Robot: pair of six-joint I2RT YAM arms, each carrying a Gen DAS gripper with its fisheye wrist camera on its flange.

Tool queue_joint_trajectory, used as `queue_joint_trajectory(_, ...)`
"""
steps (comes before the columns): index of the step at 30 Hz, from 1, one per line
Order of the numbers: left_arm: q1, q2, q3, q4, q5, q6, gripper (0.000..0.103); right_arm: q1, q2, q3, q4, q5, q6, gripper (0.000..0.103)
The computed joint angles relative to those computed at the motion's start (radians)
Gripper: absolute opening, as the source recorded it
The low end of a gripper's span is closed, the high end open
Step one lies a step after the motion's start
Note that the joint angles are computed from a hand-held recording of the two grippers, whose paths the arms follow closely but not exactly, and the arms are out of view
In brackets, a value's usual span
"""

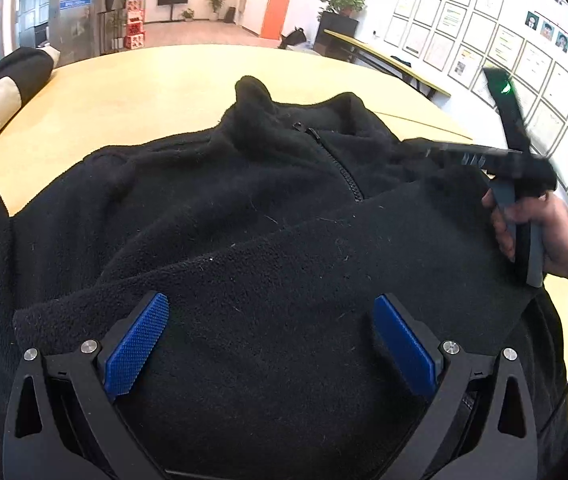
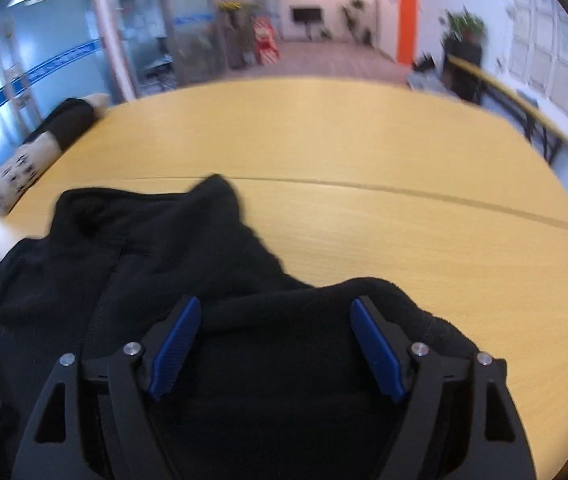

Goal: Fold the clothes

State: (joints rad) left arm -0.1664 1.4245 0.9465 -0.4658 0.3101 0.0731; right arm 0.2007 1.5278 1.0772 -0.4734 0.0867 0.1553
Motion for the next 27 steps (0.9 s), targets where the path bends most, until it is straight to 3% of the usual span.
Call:
queue_joint_trajectory(3, 0.042, 0.003, 0.019, -0.049, 0.071, 0.016, 0.103, -0.002, 0.003, 0.002, -0.036, 0.012, 0.013, 0.081)
queue_joint_trajectory(7, 0.055, 0.017, 0.022, -0.049, 0.106, 0.025, 0.103, 0.051, -0.173, -0.057, -0.044, -0.032, 0.091, 0.082)
queue_joint_trajectory(11, -0.018, -0.010, -0.019, 0.002, -0.020, 0.025, 0.102, 0.251, -0.327, -0.134, -0.143, 0.122, 0.225, 0.098)
queue_joint_trajectory(14, -0.052, -0.012, -0.013, -0.014, -0.086, 0.038, 0.103, 0.261, -0.320, -0.187, -0.271, 0.099, 0.327, 0.094)
queue_joint_trajectory(16, -0.027, -0.011, 0.037, -0.109, -0.078, 0.046, 0.103, 0.298, -0.384, -0.212, -0.282, 0.133, 0.358, 0.093)
queue_joint_trajectory(19, 0.134, -0.089, 0.060, -0.213, 0.015, 0.045, 0.103, 0.338, -0.424, -0.177, -0.283, 0.145, 0.366, 0.093)
queue_joint_trajectory(22, 0.432, -0.132, 0.136, -0.349, 0.083, 0.114, 0.103, 0.376, -0.414, -0.130, -0.290, 0.153, 0.379, 0.093)
queue_joint_trajectory(25, 0.793, -0.018, 0.314, -0.462, 0.128, 0.190, 0.103, 0.476, -0.410, -0.118, -0.308, 0.190, 0.464, 0.093)
queue_joint_trajectory(27, 0.998, 0.138, 0.486, -0.498, 0.144, 0.174, 0.103, 0.538, -0.398, -0.119, -0.304, 0.208, 0.523, 0.093)
